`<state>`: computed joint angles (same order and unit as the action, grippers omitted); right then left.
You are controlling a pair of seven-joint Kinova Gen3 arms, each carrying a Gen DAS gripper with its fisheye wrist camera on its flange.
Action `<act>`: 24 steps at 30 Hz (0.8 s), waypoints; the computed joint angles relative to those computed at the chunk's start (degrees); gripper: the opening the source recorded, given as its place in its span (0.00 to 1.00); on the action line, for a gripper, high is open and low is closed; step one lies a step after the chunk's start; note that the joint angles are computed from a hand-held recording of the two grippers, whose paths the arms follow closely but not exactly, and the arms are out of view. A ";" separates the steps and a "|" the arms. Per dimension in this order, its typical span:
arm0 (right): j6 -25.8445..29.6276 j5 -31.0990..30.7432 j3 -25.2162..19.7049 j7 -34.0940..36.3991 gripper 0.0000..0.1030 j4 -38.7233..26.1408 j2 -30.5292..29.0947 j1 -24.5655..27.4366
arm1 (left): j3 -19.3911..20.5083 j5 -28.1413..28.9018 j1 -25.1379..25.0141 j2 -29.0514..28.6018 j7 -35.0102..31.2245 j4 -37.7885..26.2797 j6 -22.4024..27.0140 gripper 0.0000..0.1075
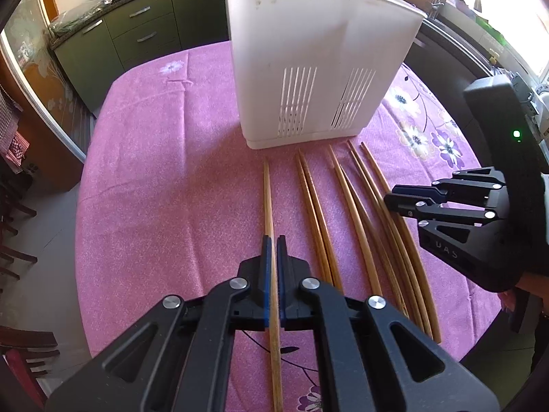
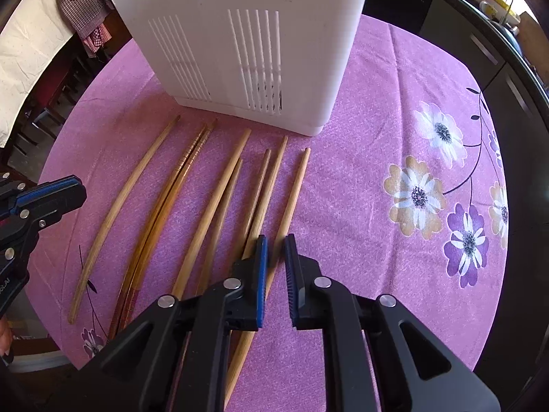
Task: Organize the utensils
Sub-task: 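Grasp another wooden chopstick with the right tool while the left tool holds its chopstick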
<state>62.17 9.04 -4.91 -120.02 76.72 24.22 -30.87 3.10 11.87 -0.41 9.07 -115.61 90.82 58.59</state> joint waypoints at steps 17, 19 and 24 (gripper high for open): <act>-8.61 -4.25 -1.09 1.72 0.07 8.39 -8.73 5.39 | 0.57 -8.31 4.48 8.14 7.80 -6.49 3.15 0.21; -8.68 -4.60 -1.19 2.57 0.07 9.16 -9.93 6.15 | 0.73 -8.34 4.50 8.68 7.98 -7.39 3.90 0.21; -9.39 -5.15 -1.48 3.27 0.07 11.16 -12.79 7.19 | 1.20 -8.31 4.87 9.04 7.32 -8.14 4.82 0.06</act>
